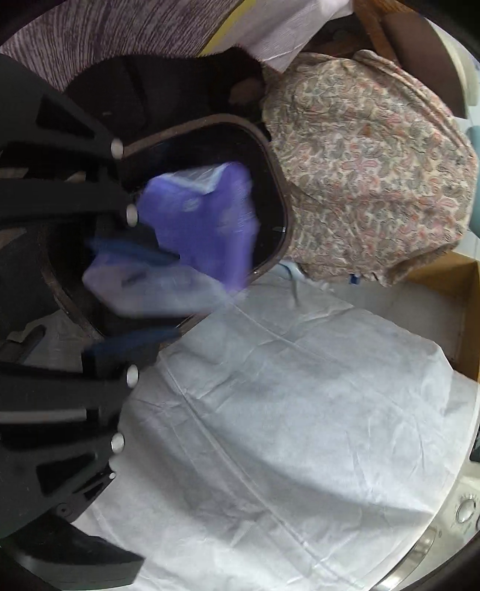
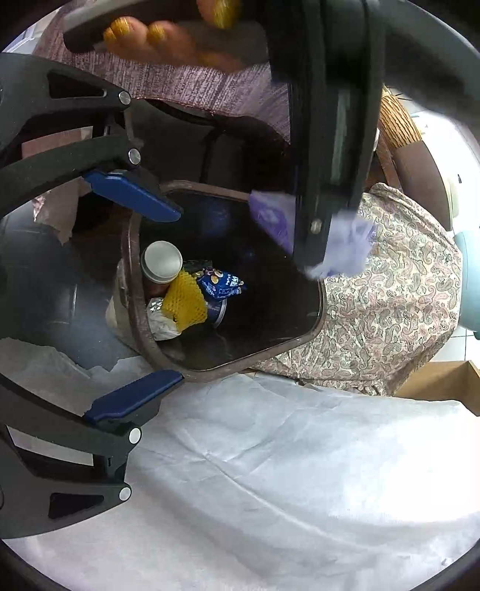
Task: Collect trash
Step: 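Carry the purple wipes pack over the bin and open the left gripper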
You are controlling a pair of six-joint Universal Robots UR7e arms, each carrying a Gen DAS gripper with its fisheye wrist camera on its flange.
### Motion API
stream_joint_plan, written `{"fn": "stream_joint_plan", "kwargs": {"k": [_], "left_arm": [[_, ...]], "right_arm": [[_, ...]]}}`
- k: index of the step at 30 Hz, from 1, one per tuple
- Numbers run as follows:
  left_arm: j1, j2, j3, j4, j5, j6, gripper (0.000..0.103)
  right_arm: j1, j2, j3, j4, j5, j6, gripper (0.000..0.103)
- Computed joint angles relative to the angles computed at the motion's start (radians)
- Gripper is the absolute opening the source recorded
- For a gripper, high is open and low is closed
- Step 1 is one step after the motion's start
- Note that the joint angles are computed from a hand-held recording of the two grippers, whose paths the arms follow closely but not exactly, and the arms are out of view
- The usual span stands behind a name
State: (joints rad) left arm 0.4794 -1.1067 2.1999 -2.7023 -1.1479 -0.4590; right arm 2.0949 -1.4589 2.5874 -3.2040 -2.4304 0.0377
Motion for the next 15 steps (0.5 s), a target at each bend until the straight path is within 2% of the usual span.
{"fn": "stream_joint_plan", "kwargs": {"k": [1, 3, 5, 9, 15], "left_arm": [[0.001, -0.003, 0.0, 0.002, 0.004, -0.01, 0.052], [-0.005, -0.013, 0.005, -0.004, 0.016, -0.019, 0.056], [-0.019, -0.038, 0.02, -0.005, 0.023, -0.031, 0.064], [-0.045, -0.097, 0.047, -0.014, 0.042, -0.049, 0.071], [-0.117, -0.227, 0.095, 0.032, 0.136, -0.083, 0.082]], "right_arm": [[0.002, -0.001, 0.002, 0.001, -0.002, 0.001, 0.082], [0.008, 0.001, 0.003, -0.001, -0.011, -0.001, 0.083], [0.01, 0.001, 0.004, -0.002, -0.018, -0.002, 0.083], [0.017, 0.0, 0.0, 0.001, -0.025, -0.009, 0.083], [0.04, 0.01, -0.022, 0.0, -0.025, -0.02, 0.083]]}}
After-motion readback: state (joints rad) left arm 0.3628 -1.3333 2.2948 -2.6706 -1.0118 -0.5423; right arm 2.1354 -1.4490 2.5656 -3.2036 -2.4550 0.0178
